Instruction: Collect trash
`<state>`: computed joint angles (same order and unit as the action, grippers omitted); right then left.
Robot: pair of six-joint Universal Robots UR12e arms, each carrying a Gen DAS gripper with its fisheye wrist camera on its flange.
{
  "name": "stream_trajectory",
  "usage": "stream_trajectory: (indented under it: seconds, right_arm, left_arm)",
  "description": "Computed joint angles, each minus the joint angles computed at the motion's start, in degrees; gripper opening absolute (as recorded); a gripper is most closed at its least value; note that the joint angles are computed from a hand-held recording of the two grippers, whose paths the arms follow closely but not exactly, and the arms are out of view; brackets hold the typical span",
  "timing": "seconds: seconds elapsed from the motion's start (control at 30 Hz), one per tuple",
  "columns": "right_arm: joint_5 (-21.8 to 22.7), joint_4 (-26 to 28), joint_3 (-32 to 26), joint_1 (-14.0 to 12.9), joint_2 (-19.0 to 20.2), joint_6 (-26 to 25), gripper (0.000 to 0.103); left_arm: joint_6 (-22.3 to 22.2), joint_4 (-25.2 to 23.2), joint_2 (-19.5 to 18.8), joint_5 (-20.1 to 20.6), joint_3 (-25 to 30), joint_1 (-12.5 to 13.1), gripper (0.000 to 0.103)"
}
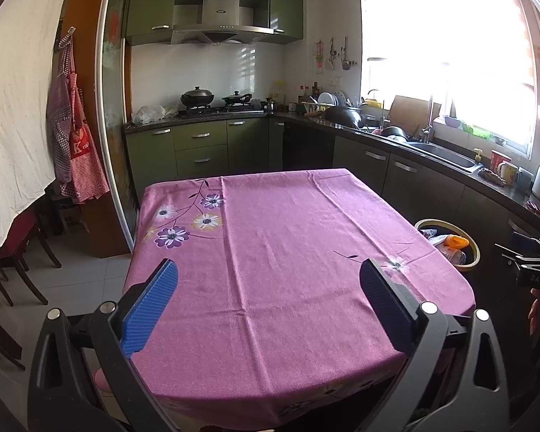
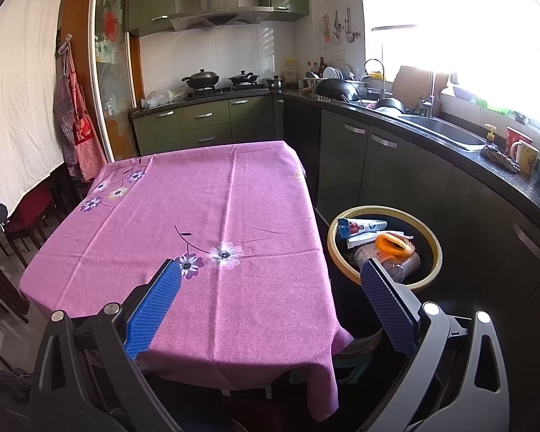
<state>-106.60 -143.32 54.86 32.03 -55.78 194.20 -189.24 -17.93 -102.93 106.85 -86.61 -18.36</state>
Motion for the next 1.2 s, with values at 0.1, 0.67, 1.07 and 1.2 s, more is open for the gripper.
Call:
stream_trajectory:
  seconds: [0.1, 0.67, 1.07, 1.2]
  right_arm:
    - [0.07, 0.14, -0.11, -0.07, 0.16, 0.12, 0.098]
    - [0.43, 0.46, -0.51, -0.15, 0.56, 0.33, 0.098]
    - [0.45, 0.61, -0.74, -0.12, 0.79, 0.35, 0.098]
    - [0.61, 0.78, -0.67, -0.21, 0.74, 0.26, 0.098]
  left_arm:
    - [0.00, -0.10, -0.02, -0.09, 0.07, 0.01, 0.096]
    - [0.08, -0.79, -0.22, -0.82, 0.56, 0.09, 0.096]
    - [0.10, -1.12, -0.32, -1.31, 0.79, 0.10, 0.096]
    - [-0.03, -1.57, -0.32, -1.73, 0.88, 0.14, 0.096]
